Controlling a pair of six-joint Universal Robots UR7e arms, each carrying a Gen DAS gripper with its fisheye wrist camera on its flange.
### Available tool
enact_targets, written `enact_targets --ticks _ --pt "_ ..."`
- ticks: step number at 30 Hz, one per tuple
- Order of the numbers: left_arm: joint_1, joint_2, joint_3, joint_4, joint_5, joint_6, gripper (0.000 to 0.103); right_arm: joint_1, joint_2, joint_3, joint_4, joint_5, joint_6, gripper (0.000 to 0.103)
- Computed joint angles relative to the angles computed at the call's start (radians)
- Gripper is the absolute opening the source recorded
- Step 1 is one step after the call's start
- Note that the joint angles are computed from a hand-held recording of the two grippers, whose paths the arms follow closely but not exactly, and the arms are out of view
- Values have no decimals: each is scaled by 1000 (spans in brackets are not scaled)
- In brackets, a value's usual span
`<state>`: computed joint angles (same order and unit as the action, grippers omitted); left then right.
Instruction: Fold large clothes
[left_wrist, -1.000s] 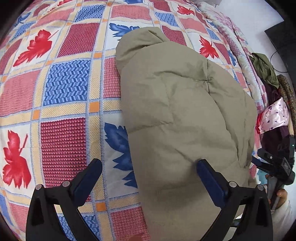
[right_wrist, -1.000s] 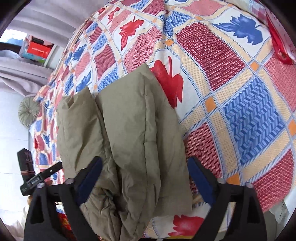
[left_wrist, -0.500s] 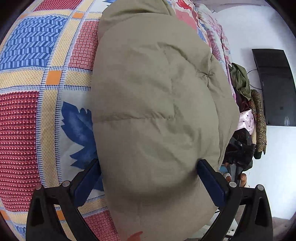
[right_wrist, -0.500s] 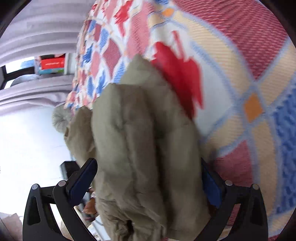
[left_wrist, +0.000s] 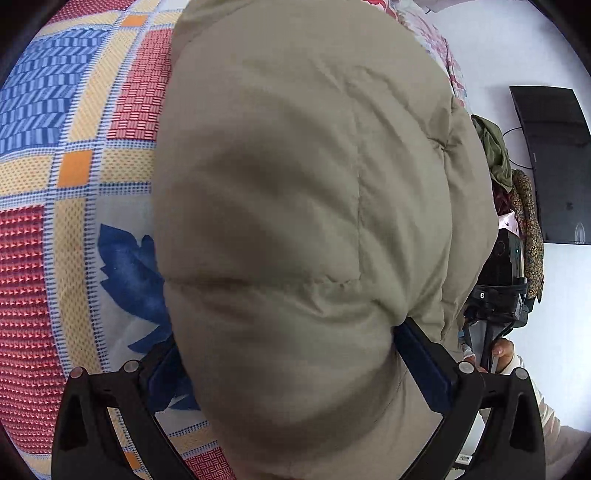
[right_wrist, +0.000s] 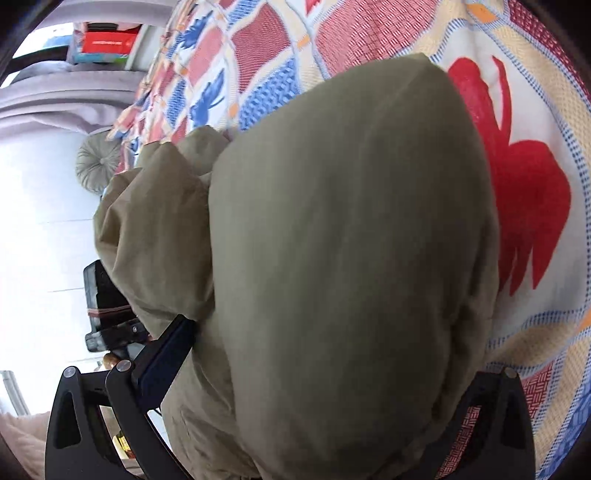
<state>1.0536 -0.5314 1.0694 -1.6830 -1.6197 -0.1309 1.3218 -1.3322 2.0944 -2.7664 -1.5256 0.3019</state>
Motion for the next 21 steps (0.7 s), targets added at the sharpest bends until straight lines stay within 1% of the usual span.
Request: enact_targets --ticks 3,4,5,6,7,8,9,10,12,14,16,18,21 --pt "-9 13 -4 -3 -10 -19 103 19 14 -7 -4 -40 35 103" --pt "-16 15 -2 -9 -4 -26 103 25 17 -12 0 -49 43 101" --pt "-26 10 9 -26 6 -31 101 30 18 -15 4 -59 49 99" --pt "-36 2 22 -46 19 -28 96 33 15 -12 7 -60 50 91" --pt "-50 -8 40 -70 37 -18 93 35 12 -6 2 -54 49 78" --pt "-62 -18 55 -89 49 -7 88 35 7 2 -12 -37 51 71" --pt "-70 -29 70 -105 55 1 83 35 2 9 -24 -23 57 63" --pt "-78 -38 80 -120 56 8 80 39 0 15 -37 -16 58 52" --pt "-87 -52 89 -137 43 12 76 57 0 22 -71 -13 70 44" --pt "-93 -61 84 -152 22 18 76 75 5 26 -112 -1 80 42" --pt "-101 -69 74 -165 18 28 76 95 12 25 -156 27 83 42" --pt "-109 -81 71 -181 20 30 76 122 28 6 -179 39 80 42" --pt "-104 -64 -10 -161 34 35 76 159 70 -51 -181 44 78 42"
